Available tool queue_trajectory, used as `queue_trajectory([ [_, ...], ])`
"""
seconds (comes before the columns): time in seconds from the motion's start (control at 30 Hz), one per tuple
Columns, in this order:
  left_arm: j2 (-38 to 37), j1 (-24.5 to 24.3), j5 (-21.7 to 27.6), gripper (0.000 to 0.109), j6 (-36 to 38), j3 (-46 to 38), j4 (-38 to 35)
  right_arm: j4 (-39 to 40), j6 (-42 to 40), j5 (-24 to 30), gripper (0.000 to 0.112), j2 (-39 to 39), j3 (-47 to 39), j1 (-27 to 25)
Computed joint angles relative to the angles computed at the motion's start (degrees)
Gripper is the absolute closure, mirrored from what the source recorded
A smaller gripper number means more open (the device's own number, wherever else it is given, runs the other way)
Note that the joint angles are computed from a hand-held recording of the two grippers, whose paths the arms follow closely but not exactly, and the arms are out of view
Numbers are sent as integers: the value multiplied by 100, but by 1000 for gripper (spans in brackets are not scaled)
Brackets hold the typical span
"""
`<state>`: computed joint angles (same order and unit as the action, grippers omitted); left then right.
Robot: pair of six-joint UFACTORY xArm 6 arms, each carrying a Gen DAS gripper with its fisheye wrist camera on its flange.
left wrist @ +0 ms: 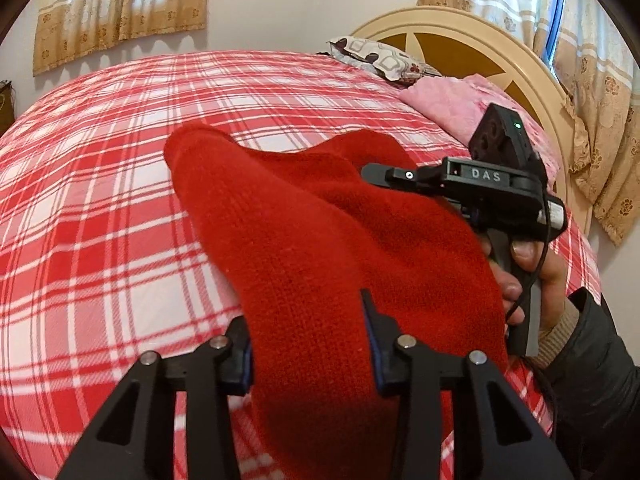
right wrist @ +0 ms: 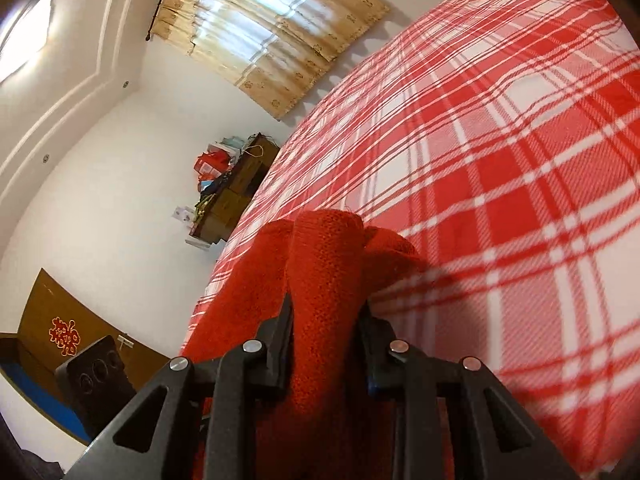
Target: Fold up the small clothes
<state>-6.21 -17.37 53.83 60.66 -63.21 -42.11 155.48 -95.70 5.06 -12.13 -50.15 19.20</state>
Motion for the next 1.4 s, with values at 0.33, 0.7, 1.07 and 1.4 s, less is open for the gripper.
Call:
queue_trajectory([
  [0.33, -428, 492, 362, 66, 249, 288, -137, 1204, -1056, -122, 85, 222, -414, 390],
  [0.7, -556, 1127, 635, 67, 382, 282, -353, 296, -96, -488, 85, 1103, -1633, 930],
  [1.07, -469, 1828, 773, 67, 479, 97, -493, -4135, 4217, -608, 85, 2158, -2610, 1613],
  [1.4, -324, 2145, 660, 67, 436, -64, -515, -6857, 6737, -262, 85, 2982, -3340, 1713],
])
